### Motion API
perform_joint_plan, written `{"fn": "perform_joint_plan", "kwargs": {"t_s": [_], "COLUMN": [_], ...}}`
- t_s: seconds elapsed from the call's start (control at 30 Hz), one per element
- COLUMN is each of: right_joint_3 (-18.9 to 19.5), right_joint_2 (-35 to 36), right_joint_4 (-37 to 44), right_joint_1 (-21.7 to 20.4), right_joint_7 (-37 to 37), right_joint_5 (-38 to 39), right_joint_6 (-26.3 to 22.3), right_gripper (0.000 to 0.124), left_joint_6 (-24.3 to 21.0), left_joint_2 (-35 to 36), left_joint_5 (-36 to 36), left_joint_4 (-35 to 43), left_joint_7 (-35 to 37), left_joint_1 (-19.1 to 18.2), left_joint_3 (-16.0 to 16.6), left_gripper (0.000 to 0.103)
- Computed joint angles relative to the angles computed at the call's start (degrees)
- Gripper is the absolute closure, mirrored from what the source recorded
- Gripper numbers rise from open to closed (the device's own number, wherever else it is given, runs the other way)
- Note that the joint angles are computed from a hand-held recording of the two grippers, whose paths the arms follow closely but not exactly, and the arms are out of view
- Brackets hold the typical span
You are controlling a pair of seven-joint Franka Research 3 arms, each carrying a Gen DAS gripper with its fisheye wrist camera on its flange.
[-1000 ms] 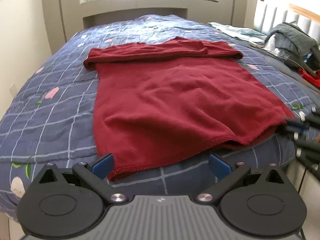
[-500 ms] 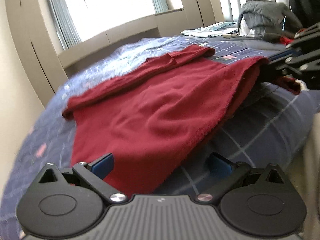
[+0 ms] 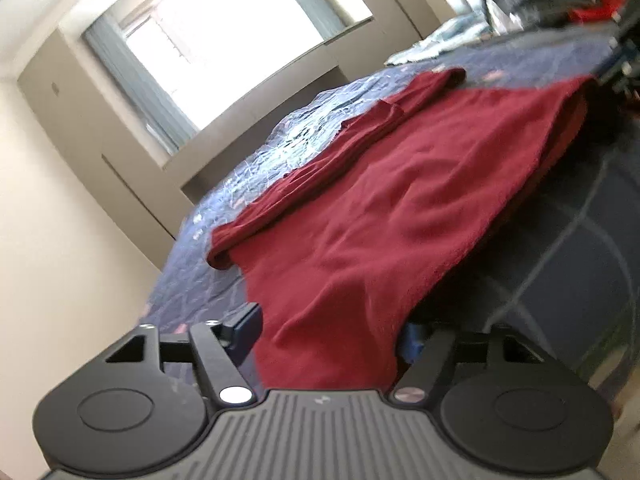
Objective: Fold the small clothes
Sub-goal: 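Grasp the sweater's long edge with the right tool while the left tool grasps it too, then lift the held edge with both tools and fold it over the sweater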
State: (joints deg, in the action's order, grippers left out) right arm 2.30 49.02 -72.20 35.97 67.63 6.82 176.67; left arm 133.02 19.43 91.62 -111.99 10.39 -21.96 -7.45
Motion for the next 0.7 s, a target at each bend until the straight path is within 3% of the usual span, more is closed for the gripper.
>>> {"fn": "perform_joint_plan", "kwargs": {"t_s": [0.2,0.33,0.43,0.47,0.53,0.57,0.63,0.7], "right_joint_3": [-3.93,-11.00,-11.40,-12.59,-13.80,-13.52,-10.86,-11.86], "right_joint_2": [0.40,1.91,2.29,2.47,2.79,2.77,2.36,2.18], "right_joint_4": [-0.44,0.33,-0.32,-0.54,-0.93,-1.07,-1.18,-1.38], "right_joint_1": [2.75,7.30,7.33,8.05,8.71,8.52,6.83,7.40], "right_joint_7": [-0.03,3.53,3.53,3.89,3.89,3.61,0.80,1.77], "right_joint_5": [-2.58,-5.99,-8.30,-8.98,-9.86,-9.86,-8.48,-9.50], "right_joint_6": [-1.29,-3.01,-1.43,-0.67,0.87,1.13,0.81,1.34], "right_gripper": [0.116,0.101,0.096,0.092,0.089,0.093,0.116,0.120], "left_joint_6": [-1.72,-1.55,-0.20,0.21,3.59,5.54,6.75,7.71], "left_joint_2": [0.09,0.91,0.86,0.81,0.39,0.06,-0.30,-0.98], "left_joint_5": [4.99,4.37,3.00,2.48,0.42,-0.42,-0.65,-0.09], "left_joint_4": [-2.00,-1.26,-0.73,-0.64,-0.57,-0.73,-0.73,-1.12], "left_joint_7": [4.55,5.14,4.58,4.55,5.42,5.73,5.32,5.42], "left_joint_1": [-1.25,-1.37,-0.85,-0.70,0.43,1.02,1.11,1.22], "left_joint_3": [-0.43,-0.73,-0.54,-0.49,-0.56,-0.51,-0.36,-0.22], "left_gripper": [0.053,0.055,0.055,0.058,0.080,0.096,0.099,0.100]}}
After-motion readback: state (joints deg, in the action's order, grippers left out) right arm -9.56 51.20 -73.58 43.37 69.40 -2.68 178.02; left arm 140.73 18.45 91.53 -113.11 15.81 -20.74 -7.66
